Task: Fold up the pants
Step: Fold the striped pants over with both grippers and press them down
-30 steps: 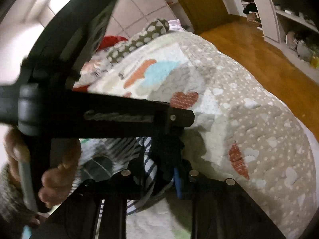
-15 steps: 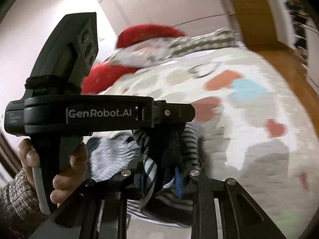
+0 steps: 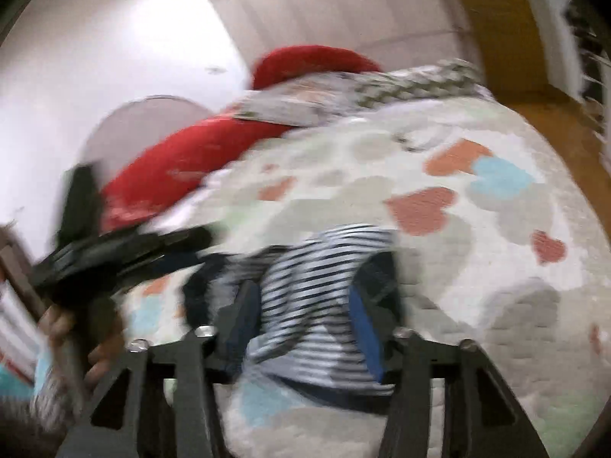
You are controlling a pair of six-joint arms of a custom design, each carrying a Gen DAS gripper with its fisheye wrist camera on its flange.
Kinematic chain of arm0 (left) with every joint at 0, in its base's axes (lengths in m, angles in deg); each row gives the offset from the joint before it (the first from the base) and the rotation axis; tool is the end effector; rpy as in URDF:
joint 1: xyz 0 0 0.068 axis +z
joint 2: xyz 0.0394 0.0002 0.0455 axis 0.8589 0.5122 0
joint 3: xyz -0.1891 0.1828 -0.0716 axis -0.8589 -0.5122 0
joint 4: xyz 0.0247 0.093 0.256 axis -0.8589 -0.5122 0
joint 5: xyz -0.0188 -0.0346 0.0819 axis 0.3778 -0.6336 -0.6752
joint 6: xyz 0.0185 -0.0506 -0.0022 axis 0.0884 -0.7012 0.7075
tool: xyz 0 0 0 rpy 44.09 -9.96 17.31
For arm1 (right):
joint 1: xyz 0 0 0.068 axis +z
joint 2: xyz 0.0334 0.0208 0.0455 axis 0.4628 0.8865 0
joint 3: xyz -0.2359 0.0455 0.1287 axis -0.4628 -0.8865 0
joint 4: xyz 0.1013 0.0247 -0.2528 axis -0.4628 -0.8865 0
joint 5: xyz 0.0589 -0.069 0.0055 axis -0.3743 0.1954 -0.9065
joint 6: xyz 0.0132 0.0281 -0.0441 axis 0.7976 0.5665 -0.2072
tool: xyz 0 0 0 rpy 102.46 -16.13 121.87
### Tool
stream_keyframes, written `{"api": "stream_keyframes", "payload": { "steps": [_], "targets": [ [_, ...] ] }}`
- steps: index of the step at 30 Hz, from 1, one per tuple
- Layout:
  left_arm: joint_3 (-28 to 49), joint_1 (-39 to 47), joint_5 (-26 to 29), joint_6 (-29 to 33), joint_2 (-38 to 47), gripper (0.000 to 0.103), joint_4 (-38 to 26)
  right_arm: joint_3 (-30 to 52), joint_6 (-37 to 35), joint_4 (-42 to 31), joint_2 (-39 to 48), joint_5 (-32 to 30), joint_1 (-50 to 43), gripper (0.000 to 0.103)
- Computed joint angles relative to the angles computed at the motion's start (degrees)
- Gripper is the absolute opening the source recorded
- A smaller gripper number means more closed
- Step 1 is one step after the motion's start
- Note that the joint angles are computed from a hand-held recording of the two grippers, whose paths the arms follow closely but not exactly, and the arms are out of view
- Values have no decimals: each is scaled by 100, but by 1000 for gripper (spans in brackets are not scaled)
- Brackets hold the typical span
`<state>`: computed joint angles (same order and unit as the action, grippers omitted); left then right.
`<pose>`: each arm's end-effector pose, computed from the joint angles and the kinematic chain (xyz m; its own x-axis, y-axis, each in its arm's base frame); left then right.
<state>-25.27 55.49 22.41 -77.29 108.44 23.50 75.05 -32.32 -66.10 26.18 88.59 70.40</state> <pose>0.3084 -0.0421 0.1583 -0.8172 0.1841 -0.5462 0.4820 0.7380 -0.4724 0.1509 0.1170 0.1525 -0.5753 0.4167 -0.7038 0.1764 0.9034 0.3907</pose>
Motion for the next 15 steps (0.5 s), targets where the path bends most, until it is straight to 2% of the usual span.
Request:
{"api": "stream_keyframes", "payload": {
  "steps": [1,3,6,9,10,13,15],
  "targets": [
    [-9,12,-116,41,21,72,-33,63,-22,51,165,-164,-196,21],
    [-37,20,-255,62,17,72,-59,73,-201,454,462,-552,-554,21],
    [-187,-6,-439,-40,-106,72,115,234,-573,1561,1585,-1474,-1166,21],
    [-270,-165,-645,-122,-191,72,201,693,-544,1889,3033,-1812,-1459,21],
    [-286,-216,-691,-123,-221,72,204,722,-502,2035,3276,-1873,-1509,21],
    [-393,-372,-874,-166,-395,72,312,400,-484,2429,3019,-1704,-1399,23],
    [-462,-444,-988,-236,-524,72,383,32,-423,2581,2466,-1465,-1199,26]
  ]
}}
